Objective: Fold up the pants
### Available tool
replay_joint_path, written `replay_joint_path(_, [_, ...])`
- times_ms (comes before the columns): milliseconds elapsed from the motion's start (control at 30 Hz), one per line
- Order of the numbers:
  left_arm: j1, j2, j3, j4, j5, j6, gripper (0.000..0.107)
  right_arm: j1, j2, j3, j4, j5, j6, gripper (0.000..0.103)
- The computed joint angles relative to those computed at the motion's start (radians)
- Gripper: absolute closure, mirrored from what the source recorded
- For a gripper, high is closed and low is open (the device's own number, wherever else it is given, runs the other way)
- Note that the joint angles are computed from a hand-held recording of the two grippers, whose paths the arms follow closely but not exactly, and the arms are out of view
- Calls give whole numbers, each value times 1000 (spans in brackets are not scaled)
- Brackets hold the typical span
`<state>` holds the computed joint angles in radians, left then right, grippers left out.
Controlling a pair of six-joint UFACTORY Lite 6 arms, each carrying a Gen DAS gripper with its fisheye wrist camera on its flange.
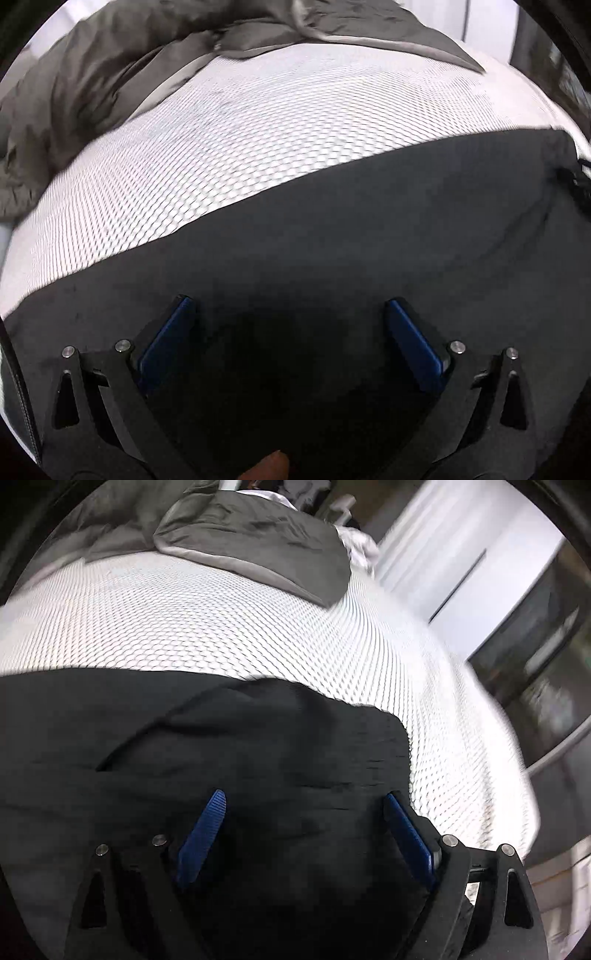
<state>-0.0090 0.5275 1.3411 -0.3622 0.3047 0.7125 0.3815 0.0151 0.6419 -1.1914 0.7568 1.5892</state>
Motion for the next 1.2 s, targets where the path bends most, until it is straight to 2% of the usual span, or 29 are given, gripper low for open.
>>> replay_joint_path(33, [12,-25,-32,-4,-3,2,4,-12,-23,-9,-2,-15,-13,15])
replay_joint_path(133, [-16,-117,-113,39,-50,-75,5,84,-71,-8,-8,72,17,15])
replay_joint_path(233, [-70,-175,-115,-125,-18,47,5,186,-124,27,2,30,46,15])
replay_joint_path(267, [-90,-153,-77,-132,-4,53,5,224,-113,57,19,14,35,15])
replay_joint_path(367, [-213,-81,17,-21,-13,-86,5,254,13,202,66,-159,-53,15])
replay_joint_path(433, [-286,25,134,126,18,-273,5,229,149,319,105,-250,-118,15])
replay_joint_path(500, [-328,131,257,274,89,-410,5,190,290,427,192,-260,-221,15])
replay_joint_path(567, [-333,155,265,321,88,-428,4,150,318,400,141,-217,-210,16])
replay_joint_path(633, [-307,157,265,250,76,-374,4,91,238,295,60,-153,-119,16])
replay_joint_path(700, [-280,181,296,244,84,-420,4,-13,187,237,15,-92,-98,16])
replay_joint_path(767, [-256,221,347,178,114,-392,4,-147,104,159,75,-189,-183,19])
replay_joint_path(833, [-245,255,402,192,136,-401,4,-144,48,118,43,-199,-212,22])
replay_joint_path(900, [-250,175,315,196,106,-401,5,-44,-18,79,16,-94,-207,22])
replay_joint_path(967, [-256,23,140,33,58,-234,5,47,-208,-51,44,-77,-164,21])
replay_joint_path(1033, [-273,-132,-48,-171,18,-25,5,133,-375,-148,108,-127,-154,21])
replay_joint_path(1100, [-328,-220,-168,-244,2,98,5,164,-385,-173,134,-191,-169,21])
replay_joint_path(1167, [-385,-218,-232,-150,-62,58,5,100,-271,-156,139,-335,-249,21])
replay_joint_path(1200, [-429,-249,-305,-69,-114,-25,5,83,-251,-175,115,-365,-266,22])
